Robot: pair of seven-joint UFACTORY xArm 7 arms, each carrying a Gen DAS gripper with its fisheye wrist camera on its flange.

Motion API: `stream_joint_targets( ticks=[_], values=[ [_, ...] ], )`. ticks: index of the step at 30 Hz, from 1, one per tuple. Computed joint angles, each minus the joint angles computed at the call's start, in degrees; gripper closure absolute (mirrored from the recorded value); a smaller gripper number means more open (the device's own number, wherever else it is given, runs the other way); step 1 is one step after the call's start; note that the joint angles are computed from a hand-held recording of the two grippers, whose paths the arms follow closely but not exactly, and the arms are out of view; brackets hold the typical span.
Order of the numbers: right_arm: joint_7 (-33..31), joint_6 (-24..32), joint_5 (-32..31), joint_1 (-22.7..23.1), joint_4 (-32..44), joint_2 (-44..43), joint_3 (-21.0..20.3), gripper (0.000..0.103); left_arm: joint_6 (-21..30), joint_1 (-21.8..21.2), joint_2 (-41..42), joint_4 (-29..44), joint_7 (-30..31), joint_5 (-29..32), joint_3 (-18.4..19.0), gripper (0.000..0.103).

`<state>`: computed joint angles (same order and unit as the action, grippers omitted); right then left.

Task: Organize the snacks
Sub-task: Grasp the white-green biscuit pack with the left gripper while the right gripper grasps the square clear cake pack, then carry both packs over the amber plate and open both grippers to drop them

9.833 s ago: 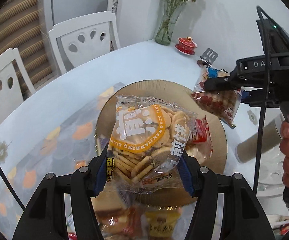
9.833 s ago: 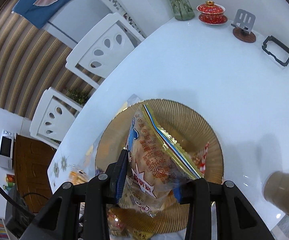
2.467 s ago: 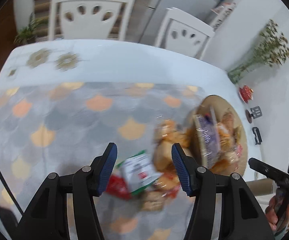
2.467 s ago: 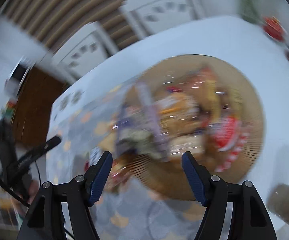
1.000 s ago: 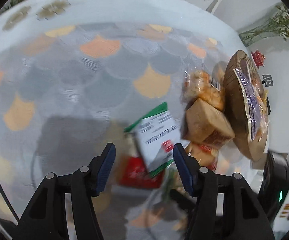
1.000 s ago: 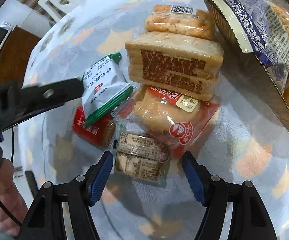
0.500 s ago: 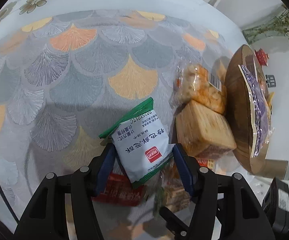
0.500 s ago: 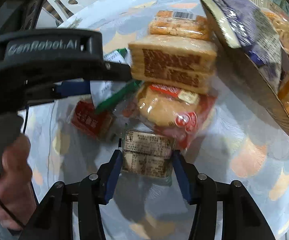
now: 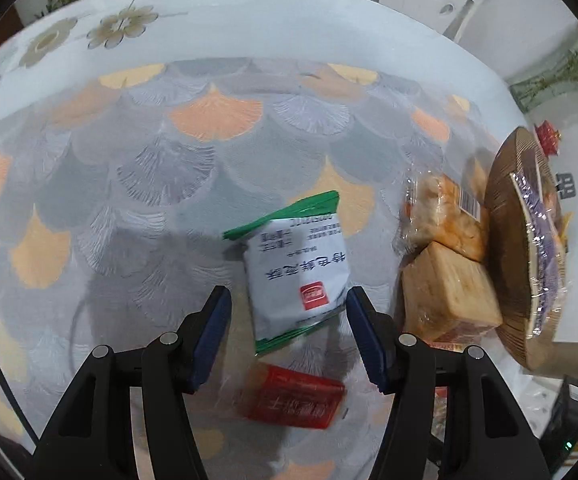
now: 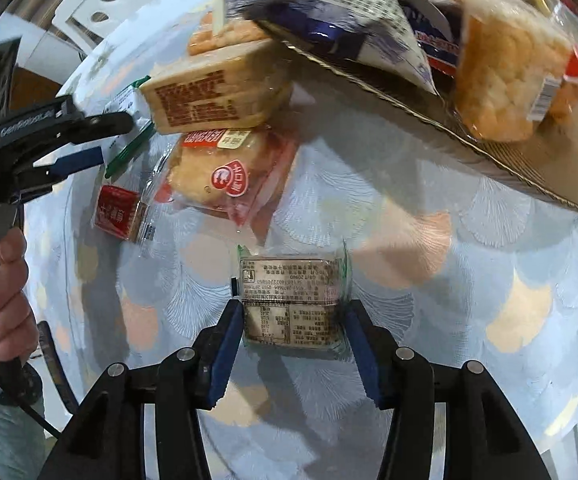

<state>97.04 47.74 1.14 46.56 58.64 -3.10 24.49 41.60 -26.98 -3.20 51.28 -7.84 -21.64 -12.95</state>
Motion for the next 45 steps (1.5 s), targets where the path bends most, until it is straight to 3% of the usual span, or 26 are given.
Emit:
stream_joint_targets(
  ticks=[3,7,11,15,17,20,22,24,27,33,37,42,45],
  values=[
    [-0.66,-0.36,1.29,0.01,-0.64,-0.71,-0.01,0.050,1.04,0.42,-0.73,-0.29,3.19,-4.84,0.91,0.045],
    [-0.13,-0.73,1.96,-0.40,-1.32,-1.29,-0.16,0.050,0.10,0.34,0.36,0.40,3.09,-8.46,0.81,0.044],
    [0.10,1.39,0.00,-0.79,1.89,1.16,-0.24,0.048,-1.17,-0.53,3.81,2.89,-3.52,0.10,-0.85,0.043],
    [-1.60,4.43,-2.21,-0.26,5.89,4.81,-0.70,0.038,-2.74,-2.29,5.26,4.10,-10.69,11.14,-1.95,0.044],
    [-1.42,7.22,-3.87,0.53,8.58,6.86,-0.89,0.038,-3.25,-3.05,5.94,4.69,-13.36,14.84,-2.18,0.045],
    [-1.57,11.48,-6.33,2.15,12.88,10.01,-1.38,0.038,-3.73,-4.04,5.82,4.38,-17.49,21.73,-2.22,0.057],
    [-0.80,13.77,-7.95,3.29,14.34,10.75,-1.86,0.049,-5.75,-3.60,4.28,2.32,-15.52,19.58,-2.04,0.057],
    [-0.01,15.05,-9.59,4.19,14.76,10.49,-2.12,0.052,-7.95,-3.18,1.68,-0.81,-13.51,15.85,-1.83,0.057],
    [-0.08,19.59,-11.87,5.42,18.01,11.77,-2.28,0.053,-9.29,-2.87,-2.60,-4.72,-11.29,11.36,-1.26,0.057],
    [-1.27,19.59,-12.81,6.18,18.64,9.98,-2.06,0.053,-7.74,-2.72,-7.71,-6.34,-6.18,5.33,0.43,0.057],
    [-3.20,26.47,-15.13,7.40,23.22,11.01,-1.86,0.053,-7.54,-3.29,-8.88,-5.06,-6.82,5.03,-0.59,0.057],
    [-2.73,30.29,-16.70,7.16,23.17,7.00,-1.75,0.053,-8.19,-5.39,-8.60,-1.20,-6.02,4.78,-2.16,0.057],
    [0.60,39.78,-19.51,6.78,24.55,4.12,-0.79,0.053,-7.72,-6.72,-7.72,1.64,-5.71,6.39,-3.46,0.057]
  ],
)
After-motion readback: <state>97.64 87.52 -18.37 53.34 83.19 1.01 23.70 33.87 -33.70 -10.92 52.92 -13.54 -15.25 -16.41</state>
